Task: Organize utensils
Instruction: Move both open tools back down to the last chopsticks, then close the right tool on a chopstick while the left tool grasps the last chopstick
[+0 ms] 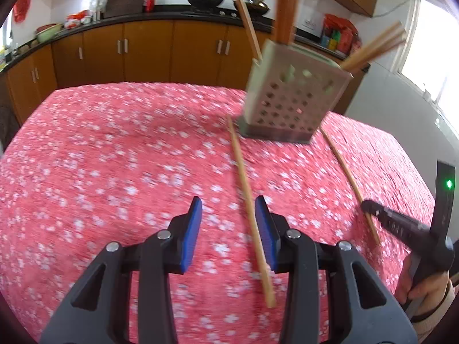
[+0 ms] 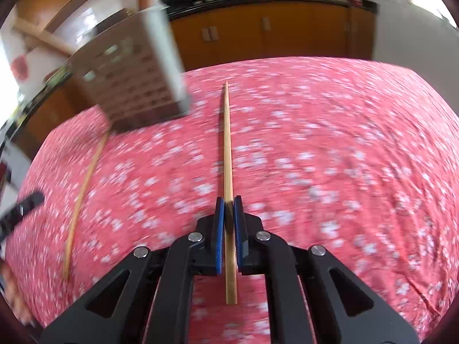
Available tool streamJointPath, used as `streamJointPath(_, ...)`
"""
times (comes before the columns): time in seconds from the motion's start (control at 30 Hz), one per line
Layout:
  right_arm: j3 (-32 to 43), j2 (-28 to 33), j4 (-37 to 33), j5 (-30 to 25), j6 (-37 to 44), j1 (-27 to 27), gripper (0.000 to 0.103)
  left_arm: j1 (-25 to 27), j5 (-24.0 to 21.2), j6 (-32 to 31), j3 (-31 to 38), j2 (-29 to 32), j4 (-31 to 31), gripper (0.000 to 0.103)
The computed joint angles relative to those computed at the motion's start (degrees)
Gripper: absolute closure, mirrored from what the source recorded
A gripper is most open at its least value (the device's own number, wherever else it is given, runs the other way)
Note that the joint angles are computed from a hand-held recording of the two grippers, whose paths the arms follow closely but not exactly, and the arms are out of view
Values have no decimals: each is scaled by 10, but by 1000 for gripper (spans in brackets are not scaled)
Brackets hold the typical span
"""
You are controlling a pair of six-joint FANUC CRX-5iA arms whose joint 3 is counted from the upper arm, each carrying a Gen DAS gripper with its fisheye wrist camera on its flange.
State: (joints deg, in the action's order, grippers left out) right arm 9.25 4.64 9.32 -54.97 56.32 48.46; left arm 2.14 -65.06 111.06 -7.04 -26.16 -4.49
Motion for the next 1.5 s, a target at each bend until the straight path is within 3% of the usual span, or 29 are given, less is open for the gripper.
streamJointPath(0.13,-1,-2,-6,0,-20,-20,95,-31,-9,7,9,24,-14,66)
streamJointPath(0.37,-8,-9,-11,5,-5,-20,95,-83,-48,56,42,70,-94,95)
streamJointPath(0.5,-9,-8,-10,10,9,-9,95,-60,-56,64,43,67,-105,95)
streamJointPath(0.7,13,12,9,4,26,-1,95,22,-49,42,27,54,-78,94)
streamJointPath(0.93,39,44,31,-3,34,-1,95,43,-38,17,27,58,-85,90)
streamJointPath(1.5,39,44,20,1,36,-7,95,53,-24,11,20,59,-68,87)
